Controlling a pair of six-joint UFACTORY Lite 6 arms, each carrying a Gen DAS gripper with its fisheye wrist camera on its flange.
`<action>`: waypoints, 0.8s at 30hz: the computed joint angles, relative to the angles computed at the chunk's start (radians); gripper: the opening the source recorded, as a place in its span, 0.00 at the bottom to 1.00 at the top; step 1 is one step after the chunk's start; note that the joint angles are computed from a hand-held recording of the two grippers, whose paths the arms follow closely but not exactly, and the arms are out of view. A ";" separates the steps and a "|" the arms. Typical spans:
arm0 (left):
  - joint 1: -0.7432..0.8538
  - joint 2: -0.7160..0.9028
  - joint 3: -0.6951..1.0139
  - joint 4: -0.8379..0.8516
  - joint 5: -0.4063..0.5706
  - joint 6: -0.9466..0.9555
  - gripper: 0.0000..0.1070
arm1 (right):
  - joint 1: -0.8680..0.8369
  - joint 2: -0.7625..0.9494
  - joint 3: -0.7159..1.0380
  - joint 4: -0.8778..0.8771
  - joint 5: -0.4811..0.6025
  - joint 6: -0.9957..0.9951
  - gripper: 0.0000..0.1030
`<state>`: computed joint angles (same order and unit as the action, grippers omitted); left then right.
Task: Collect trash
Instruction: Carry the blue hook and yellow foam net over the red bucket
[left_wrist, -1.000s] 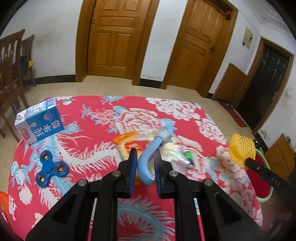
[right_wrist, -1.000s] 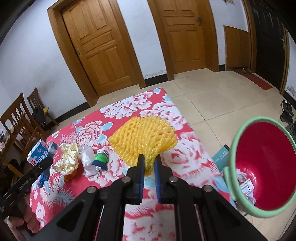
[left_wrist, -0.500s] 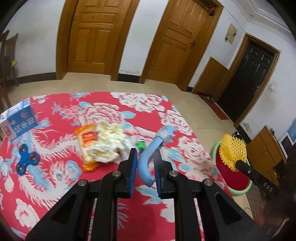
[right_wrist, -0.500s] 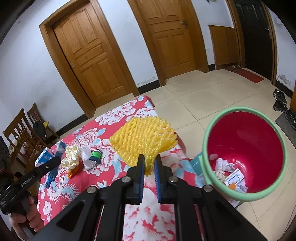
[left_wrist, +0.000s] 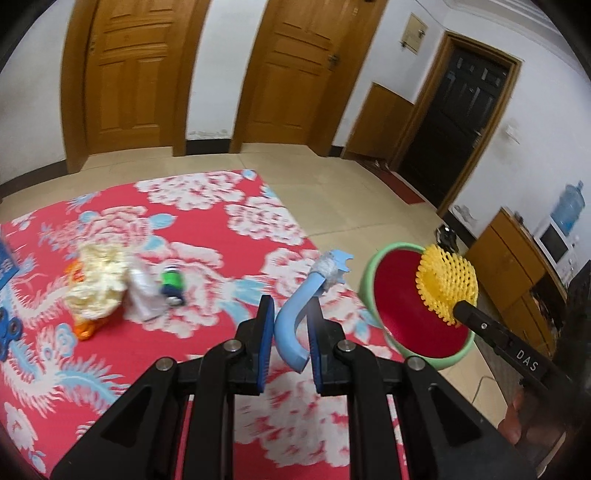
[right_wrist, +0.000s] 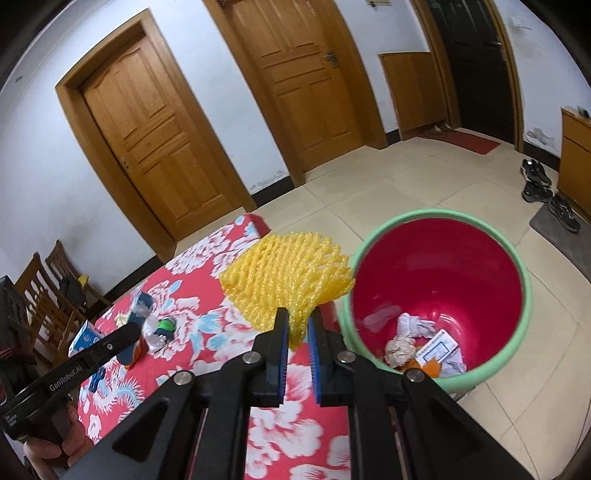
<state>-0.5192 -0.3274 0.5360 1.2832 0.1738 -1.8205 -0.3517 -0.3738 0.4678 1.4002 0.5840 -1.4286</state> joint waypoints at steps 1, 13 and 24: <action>-0.020 0.029 0.020 0.049 0.005 -0.053 0.16 | -0.013 -0.005 -0.004 -0.002 0.007 0.000 0.12; -0.156 0.365 0.271 0.420 -0.006 -0.437 0.16 | -0.271 0.168 0.051 0.013 0.110 -0.139 0.12; -0.205 0.620 0.491 0.545 -0.046 -0.534 0.16 | -0.343 0.308 0.115 0.042 0.106 -0.193 0.12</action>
